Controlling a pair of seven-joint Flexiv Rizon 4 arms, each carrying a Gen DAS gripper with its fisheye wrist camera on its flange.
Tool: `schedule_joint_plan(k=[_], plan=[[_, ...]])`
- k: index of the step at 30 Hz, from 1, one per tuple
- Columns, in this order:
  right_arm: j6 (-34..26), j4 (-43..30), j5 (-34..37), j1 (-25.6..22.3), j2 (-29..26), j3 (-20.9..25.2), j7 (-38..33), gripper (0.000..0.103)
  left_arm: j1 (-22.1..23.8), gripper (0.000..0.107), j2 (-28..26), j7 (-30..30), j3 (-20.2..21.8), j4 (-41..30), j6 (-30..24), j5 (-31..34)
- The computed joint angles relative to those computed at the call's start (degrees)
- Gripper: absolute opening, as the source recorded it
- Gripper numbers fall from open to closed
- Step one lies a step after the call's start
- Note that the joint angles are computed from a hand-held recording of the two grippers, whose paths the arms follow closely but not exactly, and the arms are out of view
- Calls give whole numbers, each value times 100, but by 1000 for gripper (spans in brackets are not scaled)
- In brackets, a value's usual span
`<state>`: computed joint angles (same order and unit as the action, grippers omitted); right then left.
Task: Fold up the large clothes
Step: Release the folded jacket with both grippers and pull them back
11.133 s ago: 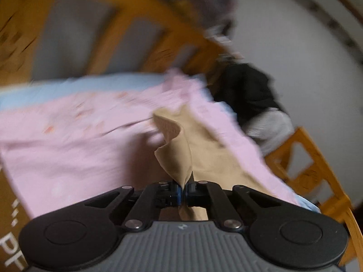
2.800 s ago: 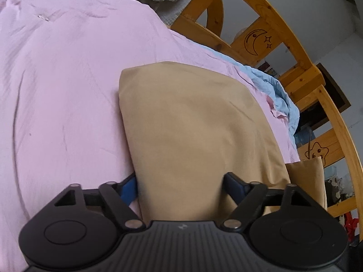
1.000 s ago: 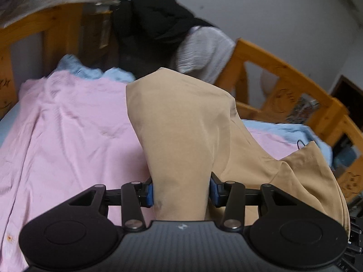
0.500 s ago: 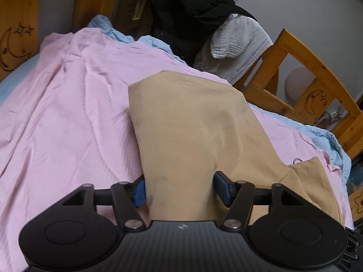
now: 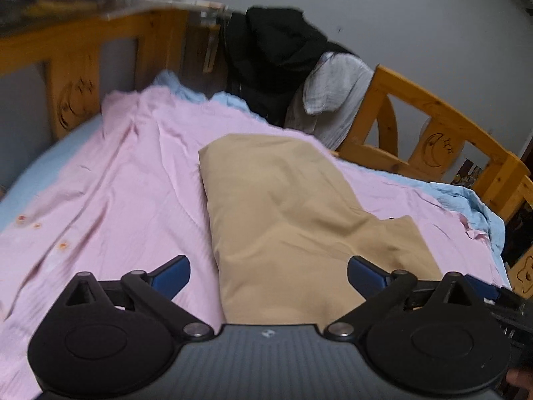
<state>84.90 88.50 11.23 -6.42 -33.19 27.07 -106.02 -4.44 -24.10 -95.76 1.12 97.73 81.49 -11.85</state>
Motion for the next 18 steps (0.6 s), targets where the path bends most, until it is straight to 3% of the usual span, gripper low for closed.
schedule_joint_plan(k=[4,9,18], plan=[[252,319,245,-301,308,366,-178,91,-322,102,385,-145,306,404,313,433],[696,777,511,-704,702,899,-359,102,-1009,102,764,-873,1123,599,378,1517],[1321,1732,357,-1276,1370,1529,0,102,-1128,102,1484,-2167,1365,1098,378,2971]])
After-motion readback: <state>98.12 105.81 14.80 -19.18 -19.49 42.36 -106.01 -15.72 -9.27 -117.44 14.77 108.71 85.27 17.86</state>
